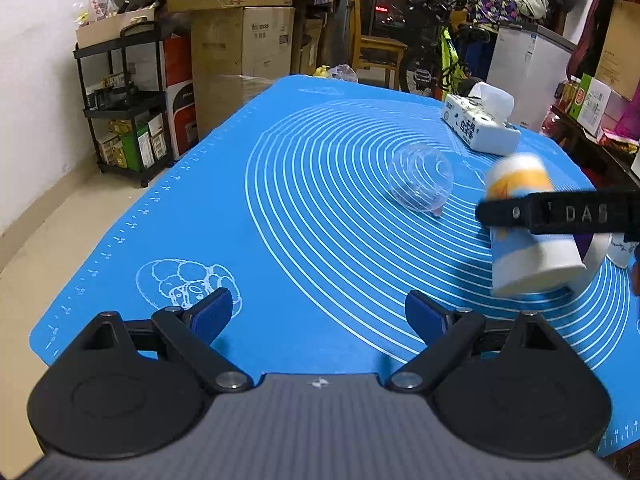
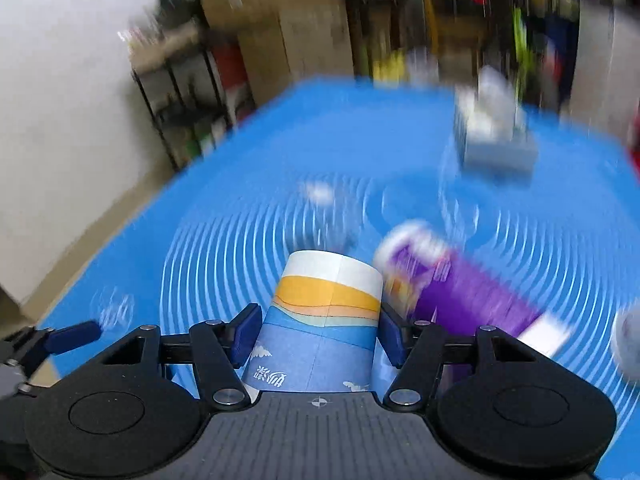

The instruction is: Flip cup upside down

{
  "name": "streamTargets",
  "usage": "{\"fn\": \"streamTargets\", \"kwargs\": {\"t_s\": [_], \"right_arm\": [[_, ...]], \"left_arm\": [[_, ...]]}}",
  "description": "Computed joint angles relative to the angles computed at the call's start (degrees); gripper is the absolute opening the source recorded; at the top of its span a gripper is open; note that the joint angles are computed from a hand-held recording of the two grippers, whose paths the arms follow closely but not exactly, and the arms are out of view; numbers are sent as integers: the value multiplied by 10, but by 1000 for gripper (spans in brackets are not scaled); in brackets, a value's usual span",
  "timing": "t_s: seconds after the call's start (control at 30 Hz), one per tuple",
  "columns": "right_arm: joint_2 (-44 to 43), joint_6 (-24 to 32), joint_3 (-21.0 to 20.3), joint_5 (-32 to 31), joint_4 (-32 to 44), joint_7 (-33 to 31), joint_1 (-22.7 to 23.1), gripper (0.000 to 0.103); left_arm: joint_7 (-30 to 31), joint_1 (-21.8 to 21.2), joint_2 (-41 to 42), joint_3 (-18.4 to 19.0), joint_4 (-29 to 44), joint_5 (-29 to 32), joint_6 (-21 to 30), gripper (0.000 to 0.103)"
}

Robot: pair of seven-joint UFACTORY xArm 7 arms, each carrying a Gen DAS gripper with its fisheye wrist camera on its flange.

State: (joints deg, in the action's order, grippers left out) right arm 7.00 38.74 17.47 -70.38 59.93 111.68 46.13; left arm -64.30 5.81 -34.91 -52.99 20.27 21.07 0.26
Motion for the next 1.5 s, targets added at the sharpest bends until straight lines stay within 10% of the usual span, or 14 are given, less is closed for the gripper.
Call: {"fn": "streamTargets", "kwargs": {"t_s": [0.13,0.33,0.9,1.5], "right_arm": [[33,144,10,-207,-11,96,54,65],[75,186,9,-242,-5,100,74,65],[14,162,38,-166,-60,82,81,64],[-131,186,111,-24,-169,160,78,87]], "left_arm": [[-9,5,-10,-5,-5,-3,-5,93],[-10,12,-14,-13,-7,-7,-14,93],[-2,-13,-21,-18,1,-12,-3,93],[-25,-134,-64,32,-7,4,53,93]]}}
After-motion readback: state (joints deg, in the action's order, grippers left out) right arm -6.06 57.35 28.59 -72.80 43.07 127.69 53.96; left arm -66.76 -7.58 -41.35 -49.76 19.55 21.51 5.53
